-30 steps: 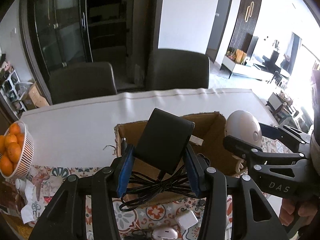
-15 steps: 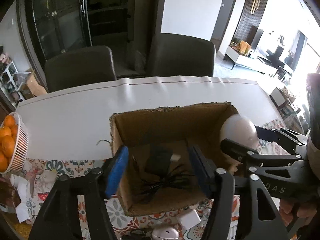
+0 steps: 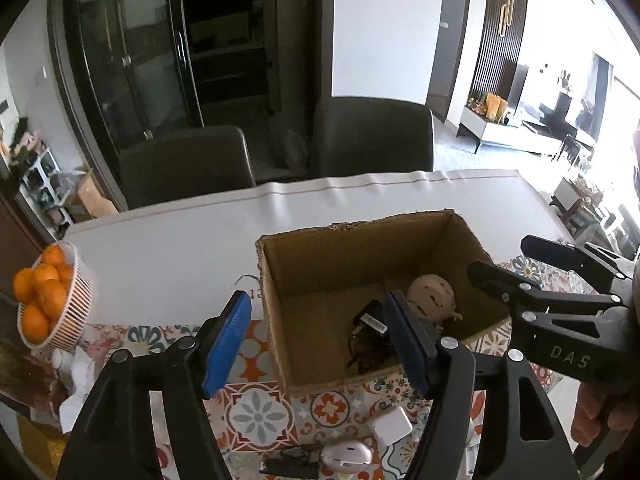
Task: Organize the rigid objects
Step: 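Open both tools inside the box and withdraw them toward the table items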
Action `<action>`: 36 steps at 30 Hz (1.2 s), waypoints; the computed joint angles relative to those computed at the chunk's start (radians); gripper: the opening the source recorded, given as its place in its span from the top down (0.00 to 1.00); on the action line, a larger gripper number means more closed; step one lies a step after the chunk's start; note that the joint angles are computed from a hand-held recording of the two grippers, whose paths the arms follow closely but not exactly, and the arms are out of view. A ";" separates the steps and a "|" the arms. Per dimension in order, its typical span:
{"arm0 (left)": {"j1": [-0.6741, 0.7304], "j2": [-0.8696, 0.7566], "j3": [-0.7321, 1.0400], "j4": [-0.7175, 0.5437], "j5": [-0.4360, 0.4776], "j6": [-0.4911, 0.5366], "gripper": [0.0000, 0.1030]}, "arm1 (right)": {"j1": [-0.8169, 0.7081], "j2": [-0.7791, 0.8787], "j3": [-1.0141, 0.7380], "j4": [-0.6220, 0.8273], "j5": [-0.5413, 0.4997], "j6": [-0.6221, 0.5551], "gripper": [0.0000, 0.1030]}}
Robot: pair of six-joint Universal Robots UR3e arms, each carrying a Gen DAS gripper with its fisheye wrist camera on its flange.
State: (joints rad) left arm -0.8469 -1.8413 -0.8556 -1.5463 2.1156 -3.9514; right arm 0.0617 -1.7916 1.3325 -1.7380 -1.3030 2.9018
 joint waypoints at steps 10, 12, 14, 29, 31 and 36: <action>-0.106 -0.042 0.140 -0.147 0.067 -0.089 0.33 | -0.053 -0.146 0.043 0.031 0.023 -0.038 0.27; -0.125 -0.052 0.162 -0.171 0.073 -0.106 0.33 | -0.064 -0.169 0.049 0.049 0.030 -0.051 0.27; -0.138 -0.059 0.182 -0.196 0.076 -0.122 0.33 | -0.070 -0.187 0.052 0.064 0.031 -0.058 0.27; -0.198 -0.038 0.080 -0.200 0.008 -0.193 0.33 | -0.136 -0.319 0.154 0.228 0.044 -0.137 0.27; -0.197 -0.033 0.057 -0.193 -0.018 -0.194 0.33 | -0.144 -0.334 0.172 0.248 0.041 -0.150 0.27; -0.199 -0.019 -0.004 -0.168 -0.064 -0.183 0.33 | -0.159 -0.358 0.204 0.304 0.027 -0.182 0.27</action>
